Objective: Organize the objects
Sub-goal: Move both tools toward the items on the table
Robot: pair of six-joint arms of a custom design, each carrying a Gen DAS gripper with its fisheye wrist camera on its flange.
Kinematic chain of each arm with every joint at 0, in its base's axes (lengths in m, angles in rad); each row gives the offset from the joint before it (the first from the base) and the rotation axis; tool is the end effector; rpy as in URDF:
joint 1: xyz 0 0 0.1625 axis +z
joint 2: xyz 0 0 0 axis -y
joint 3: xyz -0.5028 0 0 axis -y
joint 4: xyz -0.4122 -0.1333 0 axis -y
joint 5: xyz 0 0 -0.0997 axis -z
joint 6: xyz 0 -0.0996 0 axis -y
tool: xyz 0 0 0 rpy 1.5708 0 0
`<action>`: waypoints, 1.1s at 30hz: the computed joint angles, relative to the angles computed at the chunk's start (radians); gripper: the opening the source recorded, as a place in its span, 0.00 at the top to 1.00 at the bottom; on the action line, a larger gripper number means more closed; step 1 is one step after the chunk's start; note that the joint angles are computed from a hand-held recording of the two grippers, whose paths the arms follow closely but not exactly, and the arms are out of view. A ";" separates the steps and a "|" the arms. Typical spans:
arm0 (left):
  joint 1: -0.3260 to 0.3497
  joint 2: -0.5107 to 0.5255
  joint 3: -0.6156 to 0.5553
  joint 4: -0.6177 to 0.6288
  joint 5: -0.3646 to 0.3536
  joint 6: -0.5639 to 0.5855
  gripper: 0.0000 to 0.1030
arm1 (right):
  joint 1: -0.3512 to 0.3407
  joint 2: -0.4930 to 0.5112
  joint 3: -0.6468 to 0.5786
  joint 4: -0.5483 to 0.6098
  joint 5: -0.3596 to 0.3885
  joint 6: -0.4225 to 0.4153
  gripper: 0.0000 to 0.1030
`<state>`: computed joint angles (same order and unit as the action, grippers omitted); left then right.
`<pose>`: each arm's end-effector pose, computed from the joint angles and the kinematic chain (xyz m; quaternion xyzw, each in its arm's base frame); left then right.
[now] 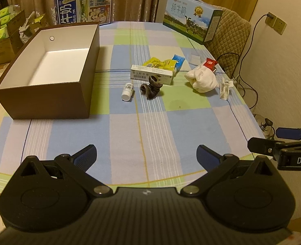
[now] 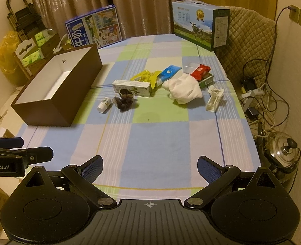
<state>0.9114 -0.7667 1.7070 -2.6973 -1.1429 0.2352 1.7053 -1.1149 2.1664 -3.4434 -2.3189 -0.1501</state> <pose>-0.3030 -0.6760 0.1078 0.4030 0.8858 -0.1333 0.1875 0.1383 -0.5336 0.2793 -0.0233 -0.8656 0.3689 0.3379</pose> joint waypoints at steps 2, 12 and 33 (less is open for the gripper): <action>0.004 0.001 -0.006 0.007 -0.005 0.009 0.01 | 0.004 0.009 -0.001 -0.008 -0.010 0.008 0.06; 0.033 0.007 -0.049 0.062 -0.024 0.067 0.01 | 0.026 0.053 -0.015 -0.018 -0.046 0.069 0.06; 0.054 0.075 -0.152 0.089 -0.031 0.103 0.01 | -0.040 0.051 -0.062 -0.022 -0.042 0.072 0.10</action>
